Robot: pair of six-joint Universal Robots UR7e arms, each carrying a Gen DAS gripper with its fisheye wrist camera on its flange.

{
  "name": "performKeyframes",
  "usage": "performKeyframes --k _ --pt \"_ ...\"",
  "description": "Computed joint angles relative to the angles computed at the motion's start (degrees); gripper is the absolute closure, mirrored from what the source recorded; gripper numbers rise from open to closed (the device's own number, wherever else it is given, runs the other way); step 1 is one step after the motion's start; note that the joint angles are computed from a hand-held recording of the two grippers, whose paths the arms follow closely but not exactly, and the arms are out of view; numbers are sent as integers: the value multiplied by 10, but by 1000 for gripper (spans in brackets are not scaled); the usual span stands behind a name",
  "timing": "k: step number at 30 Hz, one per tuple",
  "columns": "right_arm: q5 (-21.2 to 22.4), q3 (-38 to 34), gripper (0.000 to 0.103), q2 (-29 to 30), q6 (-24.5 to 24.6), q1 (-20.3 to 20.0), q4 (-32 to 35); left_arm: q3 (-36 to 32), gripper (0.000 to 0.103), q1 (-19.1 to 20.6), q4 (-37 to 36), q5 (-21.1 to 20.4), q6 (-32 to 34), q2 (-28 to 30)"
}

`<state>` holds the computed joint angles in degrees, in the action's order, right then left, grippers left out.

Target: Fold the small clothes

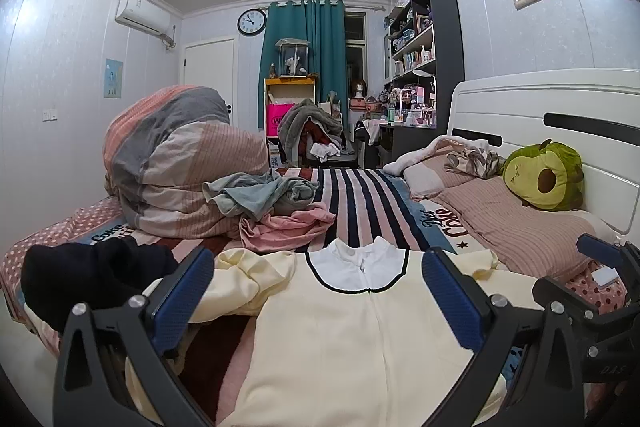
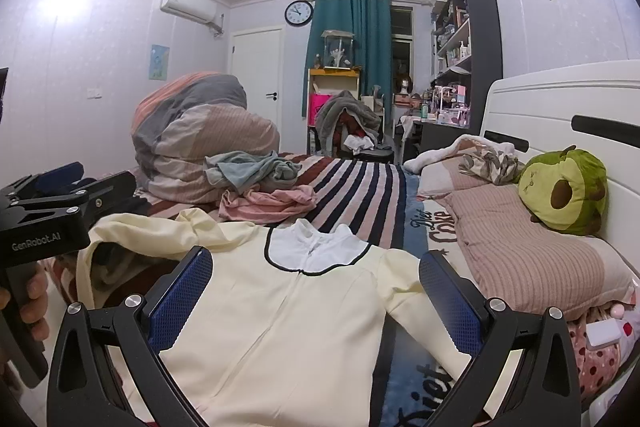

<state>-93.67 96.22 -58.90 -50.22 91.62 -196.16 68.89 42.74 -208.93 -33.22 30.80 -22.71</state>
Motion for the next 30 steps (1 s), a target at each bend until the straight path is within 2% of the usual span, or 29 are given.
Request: performKeyframes --k 26,30 --pt "-6 6 1 1 6 0 -10 21 1 1 6 -9 -15 -12" --pt "-8 9 1 1 11 1 -12 47 1 4 21 -20 -30 -31"
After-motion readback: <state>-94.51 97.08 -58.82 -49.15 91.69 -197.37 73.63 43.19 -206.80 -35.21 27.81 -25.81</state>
